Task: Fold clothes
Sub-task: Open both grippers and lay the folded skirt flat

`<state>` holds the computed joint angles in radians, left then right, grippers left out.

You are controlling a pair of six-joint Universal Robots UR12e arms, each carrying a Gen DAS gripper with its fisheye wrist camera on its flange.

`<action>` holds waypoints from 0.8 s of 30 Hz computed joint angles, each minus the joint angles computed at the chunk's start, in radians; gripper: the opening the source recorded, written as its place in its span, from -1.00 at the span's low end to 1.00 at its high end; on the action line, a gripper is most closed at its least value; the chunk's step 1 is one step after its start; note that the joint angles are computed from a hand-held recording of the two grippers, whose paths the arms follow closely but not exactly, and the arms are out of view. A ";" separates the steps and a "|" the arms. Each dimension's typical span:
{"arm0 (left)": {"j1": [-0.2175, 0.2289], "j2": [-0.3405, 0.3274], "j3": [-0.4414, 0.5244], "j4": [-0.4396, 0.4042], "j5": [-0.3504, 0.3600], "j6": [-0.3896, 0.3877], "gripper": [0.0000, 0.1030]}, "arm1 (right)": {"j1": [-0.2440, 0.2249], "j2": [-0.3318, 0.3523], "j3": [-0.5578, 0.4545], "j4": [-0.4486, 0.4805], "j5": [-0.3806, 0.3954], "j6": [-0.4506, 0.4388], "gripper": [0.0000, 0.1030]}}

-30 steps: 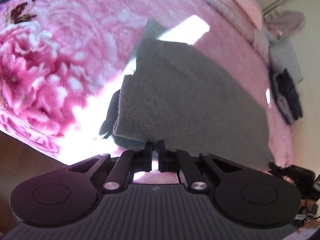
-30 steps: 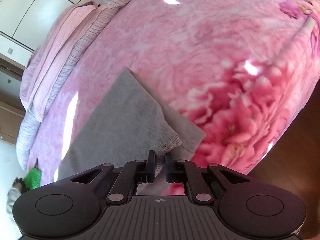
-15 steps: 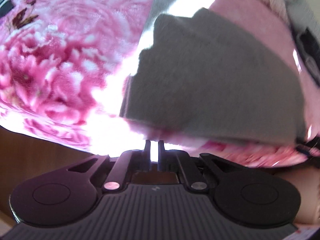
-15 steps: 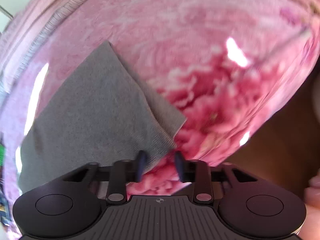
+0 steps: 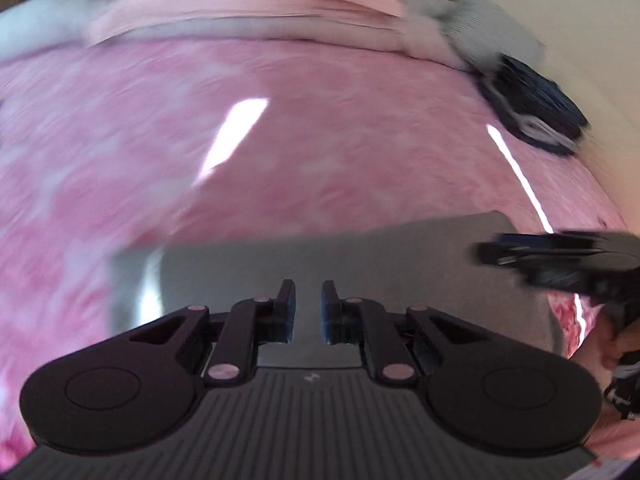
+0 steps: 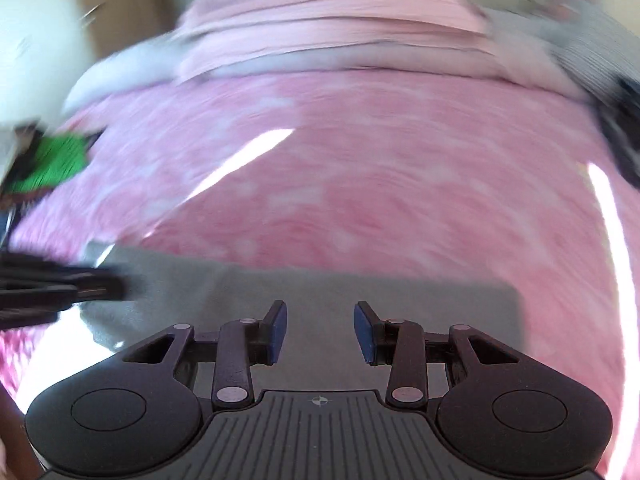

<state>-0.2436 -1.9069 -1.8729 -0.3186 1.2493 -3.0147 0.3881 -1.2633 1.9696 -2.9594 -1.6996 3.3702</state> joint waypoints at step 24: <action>0.082 0.047 -0.066 -0.068 0.227 -0.014 -0.78 | -0.043 -0.163 0.166 0.124 -0.156 0.205 -0.02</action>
